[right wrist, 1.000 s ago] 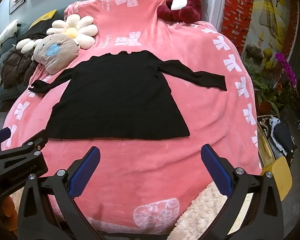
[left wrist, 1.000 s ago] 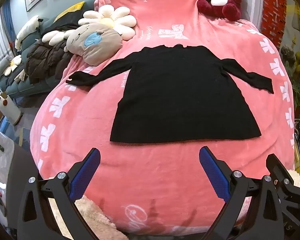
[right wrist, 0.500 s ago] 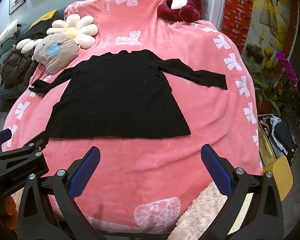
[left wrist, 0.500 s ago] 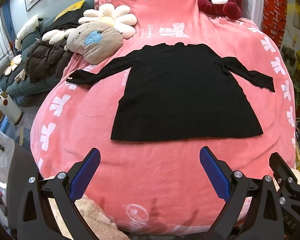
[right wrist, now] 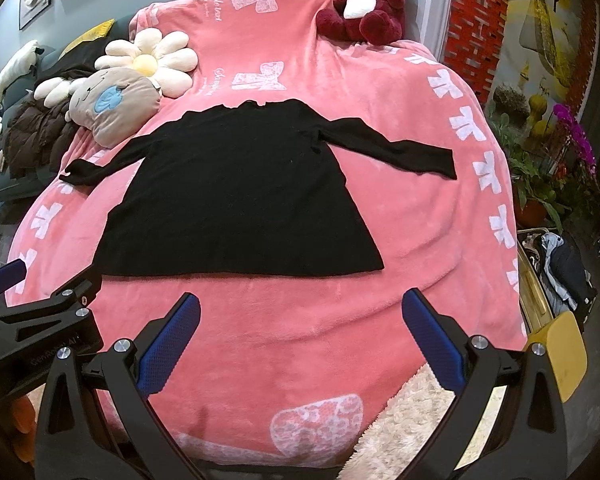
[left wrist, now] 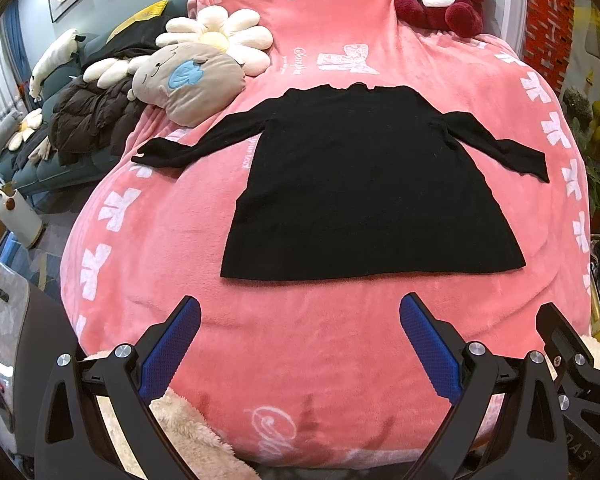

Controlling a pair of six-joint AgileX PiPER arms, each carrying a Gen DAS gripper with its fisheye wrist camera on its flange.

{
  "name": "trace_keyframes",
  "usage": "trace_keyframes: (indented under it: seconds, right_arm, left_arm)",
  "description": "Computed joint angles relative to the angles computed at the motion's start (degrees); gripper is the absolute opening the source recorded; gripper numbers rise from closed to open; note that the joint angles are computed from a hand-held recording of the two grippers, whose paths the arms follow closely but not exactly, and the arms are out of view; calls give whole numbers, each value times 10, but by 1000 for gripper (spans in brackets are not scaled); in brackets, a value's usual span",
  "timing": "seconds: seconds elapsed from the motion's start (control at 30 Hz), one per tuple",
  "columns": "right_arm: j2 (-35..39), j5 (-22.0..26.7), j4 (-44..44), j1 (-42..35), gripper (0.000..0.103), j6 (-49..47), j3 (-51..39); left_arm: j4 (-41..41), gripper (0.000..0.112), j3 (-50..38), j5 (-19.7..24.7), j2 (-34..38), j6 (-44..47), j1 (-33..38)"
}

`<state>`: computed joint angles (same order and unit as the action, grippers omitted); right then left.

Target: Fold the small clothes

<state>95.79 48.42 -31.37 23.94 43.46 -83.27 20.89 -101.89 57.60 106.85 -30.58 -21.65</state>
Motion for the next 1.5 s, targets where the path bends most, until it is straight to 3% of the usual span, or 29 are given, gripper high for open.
trace_keyframes:
  seconds: [1.5]
  right_arm:
    - [6, -19, 5, -2, 98, 2, 16]
  left_arm:
    - [-6, 98, 0, 4, 5, 9, 1]
